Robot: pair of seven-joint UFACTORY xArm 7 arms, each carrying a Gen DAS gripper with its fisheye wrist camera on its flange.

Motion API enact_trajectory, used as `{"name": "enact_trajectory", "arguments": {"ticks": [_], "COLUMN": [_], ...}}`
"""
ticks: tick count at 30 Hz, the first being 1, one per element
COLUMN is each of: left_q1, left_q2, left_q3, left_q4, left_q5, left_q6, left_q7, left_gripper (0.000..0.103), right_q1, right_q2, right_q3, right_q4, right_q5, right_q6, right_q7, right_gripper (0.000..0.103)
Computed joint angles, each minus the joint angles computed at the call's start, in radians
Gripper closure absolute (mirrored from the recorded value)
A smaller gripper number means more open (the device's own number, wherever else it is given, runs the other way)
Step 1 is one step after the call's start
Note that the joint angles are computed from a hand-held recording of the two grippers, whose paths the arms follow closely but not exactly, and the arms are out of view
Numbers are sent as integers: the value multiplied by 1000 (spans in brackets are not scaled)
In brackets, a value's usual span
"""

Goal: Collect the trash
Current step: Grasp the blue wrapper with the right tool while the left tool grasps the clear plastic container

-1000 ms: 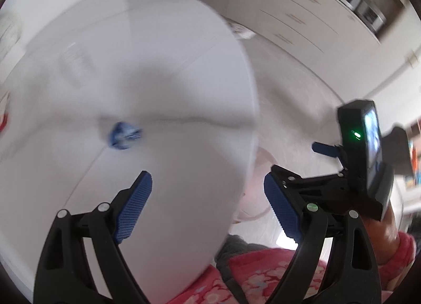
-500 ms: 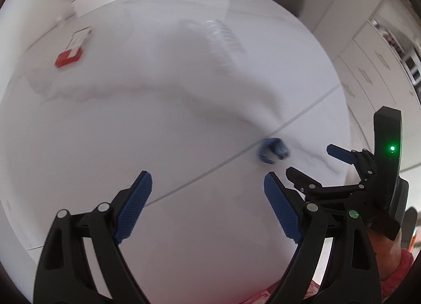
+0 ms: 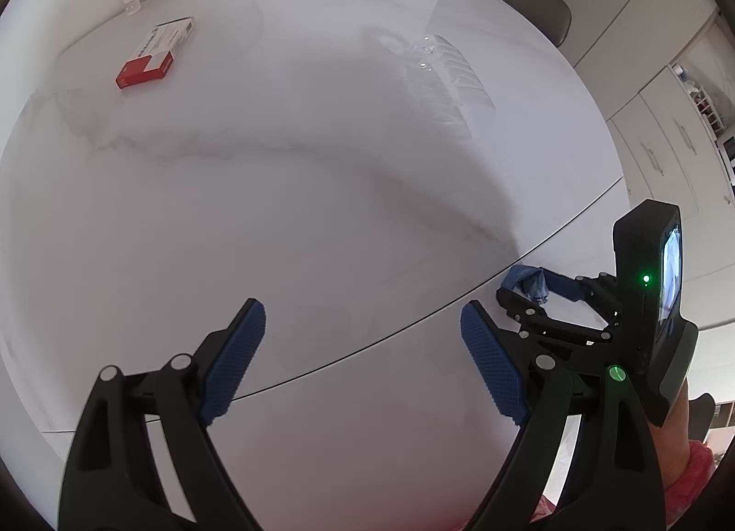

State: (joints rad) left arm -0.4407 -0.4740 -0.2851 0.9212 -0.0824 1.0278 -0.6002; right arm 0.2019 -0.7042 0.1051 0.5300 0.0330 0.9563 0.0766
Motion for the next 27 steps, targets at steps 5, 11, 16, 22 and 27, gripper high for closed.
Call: {"name": "enact_trajectory", "arguments": {"ticks": [5, 11, 16, 22, 27], "left_q1": [-3, -11, -9, -7, -37], "left_q2": [8, 39, 122, 346, 593], "left_q3": [-4, -4, -4, 3, 30], "left_q4": [3, 22, 82, 265, 516], "left_q5": [-2, -7, 7, 49, 152], "left_q6": [-2, -12, -38, -65, -23], "left_q7": [-8, -3, 7, -5, -96], "left_gripper": [20, 20, 20, 20, 20], "right_q1": [-1, -9, -27, -71, -112], "right_q2": [-15, -40, -70, -127, -162], "right_q3": [-9, -27, -45, -74, -106], "right_q4": [0, -2, -1, -5, -10], "right_q5": [0, 11, 24, 35, 42], "right_q6": [18, 29, 42, 77, 107], "right_q7": [-14, -33, -43, -41, -47], "right_gripper": [69, 72, 72, 72, 72]}}
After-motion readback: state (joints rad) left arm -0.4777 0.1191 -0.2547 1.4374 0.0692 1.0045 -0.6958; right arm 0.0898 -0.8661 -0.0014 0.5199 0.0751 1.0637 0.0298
